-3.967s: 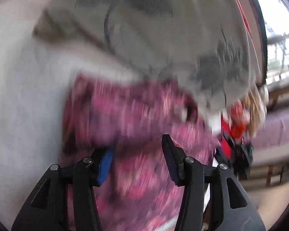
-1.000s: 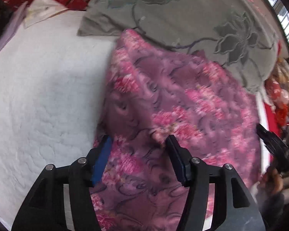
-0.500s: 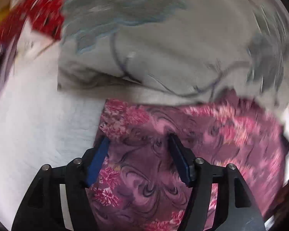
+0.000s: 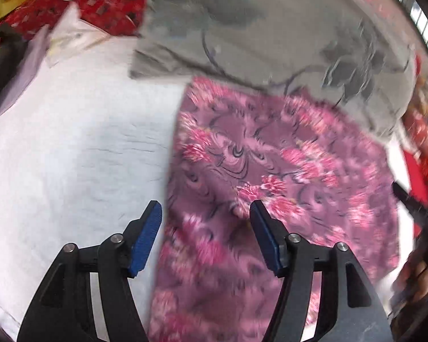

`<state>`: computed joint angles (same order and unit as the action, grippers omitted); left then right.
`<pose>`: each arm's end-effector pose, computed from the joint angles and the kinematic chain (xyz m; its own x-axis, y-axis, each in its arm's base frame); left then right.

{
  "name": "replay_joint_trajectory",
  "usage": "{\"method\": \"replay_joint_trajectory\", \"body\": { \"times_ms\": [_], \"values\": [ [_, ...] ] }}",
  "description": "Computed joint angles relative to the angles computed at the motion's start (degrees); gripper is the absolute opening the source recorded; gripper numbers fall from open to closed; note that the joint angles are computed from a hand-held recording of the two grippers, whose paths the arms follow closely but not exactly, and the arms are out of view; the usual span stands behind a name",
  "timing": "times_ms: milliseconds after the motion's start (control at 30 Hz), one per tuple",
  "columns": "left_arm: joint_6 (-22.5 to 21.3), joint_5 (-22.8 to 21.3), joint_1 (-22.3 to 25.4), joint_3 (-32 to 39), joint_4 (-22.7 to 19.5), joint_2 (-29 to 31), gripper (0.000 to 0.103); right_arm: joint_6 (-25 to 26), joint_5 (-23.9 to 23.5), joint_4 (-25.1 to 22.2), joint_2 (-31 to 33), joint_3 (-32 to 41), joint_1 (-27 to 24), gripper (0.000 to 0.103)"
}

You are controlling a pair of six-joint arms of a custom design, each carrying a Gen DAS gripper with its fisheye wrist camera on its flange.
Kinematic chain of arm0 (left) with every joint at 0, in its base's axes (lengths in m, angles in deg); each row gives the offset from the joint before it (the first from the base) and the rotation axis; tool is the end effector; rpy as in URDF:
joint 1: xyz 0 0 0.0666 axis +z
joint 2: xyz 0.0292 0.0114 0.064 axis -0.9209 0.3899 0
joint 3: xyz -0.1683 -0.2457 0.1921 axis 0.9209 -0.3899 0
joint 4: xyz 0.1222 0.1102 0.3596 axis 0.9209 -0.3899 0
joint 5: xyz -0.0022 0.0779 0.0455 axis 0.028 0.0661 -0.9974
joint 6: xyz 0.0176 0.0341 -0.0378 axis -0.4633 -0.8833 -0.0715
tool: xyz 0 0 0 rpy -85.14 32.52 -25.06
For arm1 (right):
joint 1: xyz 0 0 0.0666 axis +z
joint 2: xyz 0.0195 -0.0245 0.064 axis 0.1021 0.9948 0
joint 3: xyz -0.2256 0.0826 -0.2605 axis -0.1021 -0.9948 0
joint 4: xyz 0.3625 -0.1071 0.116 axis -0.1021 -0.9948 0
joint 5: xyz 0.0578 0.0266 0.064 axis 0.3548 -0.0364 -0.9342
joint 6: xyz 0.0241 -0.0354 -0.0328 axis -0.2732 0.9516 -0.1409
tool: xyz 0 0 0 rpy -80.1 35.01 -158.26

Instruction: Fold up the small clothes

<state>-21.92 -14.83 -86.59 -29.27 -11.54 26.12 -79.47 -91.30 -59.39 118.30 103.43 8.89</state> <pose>0.2608 -0.0864 0.4161 -0.8283 -0.3172 -0.4619 -0.2848 0.9482 -0.1406 0.3539 0.0332 0.3903 -0.8262 0.0445 -0.5617 -0.2168 0.8950 0.3898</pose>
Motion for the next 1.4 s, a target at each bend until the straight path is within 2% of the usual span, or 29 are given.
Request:
{"method": "replay_joint_trajectory", "body": {
  "times_ms": [67,133,167,233,267,300,367,433,500,533,600,733,800,867,933,1000,1067,1133,1167,1233,1333,1400],
  "values": [
    [2.1,-0.5,-1.6,-1.7,-0.7,-2.5,0.064,2.5,-0.1,-1.0,-3.0,-1.8,1.5,0.05],
    [2.2,-0.3,-2.9,-3.0,-3.8,-1.0,0.064,5.0,0.9,-3.8,-3.2,-3.1,3.3,0.06],
    [2.7,-0.5,-3.5,-3.8,-4.9,-0.7,0.065,6.7,3.8,-6.3,-2.3,-4.3,5.4,0.061],
    [5.7,-1.6,-5.1,-5.2,-5.2,-3.1,0.064,8.0,9.0,-5.0,-5.3,-5.7,7.9,0.061],
    [6.9,-0.8,-5.1,-4.9,-5.8,-3.9,0.064,8.0,10.6,-6.8,-5.8,-5.0,9.1,0.061],
    [7.9,0.1,-5.0,-5.0,-5.7,-4.8,0.064,7.4,9.4,-8.3,-6.4,-4.4,9.3,0.061],
    [10.2,1.3,-5.3,-5.6,-6.0,-6.8,0.064,6.7,4.7,-7.5,-9.2,-5.4,8.5,0.06],
    [11.3,0.0,-7.4,-6.3,-8.0,-6.1,0.064,7.4,4.6,-7.9,-10.9,-6.5,9.4,0.063],
    [13.3,-3.0,-11.2,-6.3,-9.1,-5.4,0.066,8.9,8.2,-11.6,-9.4,-7.3,12.1,0.063],
    [13.9,-4.9,-13.0,-6.0,-10.0,-4.8,0.067,9.0,10.5,-12.1,-8.5,-7.4,13.8,0.063],
    [15.6,-6.7,-15.8,-5.4,-11.4,-3.9,0.067,10.1,13.9,-10.8,-11.3,-8.8,15.7,0.063],
    [16.4,-7.1,-16.1,-5.4,-12.0,-4.1,0.068,8.3,12.6,-11.3,-14.1,-8.9,14.9,0.063],
    [15.9,-6.7,-15.3,-5.2,-11.8,-3.8,0.069,8.5,15.2,-11.8,-14.9,-9.9,14.1,0.063],
    [15.2,-6.4,-14.7,-5.2,-11.7,-3.5,0.07,9.1,16.8,-15.1,-14.2,-9.6,13.2,0.063],
    [14.7,-6.1,-14.2,-5.1,-11.9,-3.4,0.071,10.6,13.2,-15.0,-15.6,-10.2,10.1,0.063],
    [14.0,-5.4,-13.2,-5.4,-11.5,-3.6,0.072,10.5,12.4,-16.2,-15.3,-9.1,7.5,0.063],
    [14.0,-4.7,-12.6,-5.1,-11.6,-3.7,0.072,9.3,8.4,-15.5,-15.6,-8.3,1.7,0.064],
    [13.2,-3.5,-11.5,-4.8,-11.3,-4.3,0.072,7.4,6.6,-14.3,-15.1,-7.9,-3.1,0.064],
    [12.5,-2.9,-10.7,-4.8,-10.7,-5.1,0.072,6.5,5.1,-13.5,-14.4,-7.6,-7.1,0.064],
    [10.9,-2.9,-8.4,-4.1,-9.7,-6.2,0.072,6.4,3.7,-13.5,-12.7,-6.6,-11.9,0.063],
    [7.6,-1.5,-3.9,-2.5,-7.7,-5.7,0.072,5.5,2.8,-12.1,-7.4,-3.5,-16.7,0.065],
    [5.1,0.6,-0.7,-0.9,-6.5,-3.4,0.072,4.5,0.2,-11.6,-3.3,-0.9,-19.4,0.065]
  ]
}}
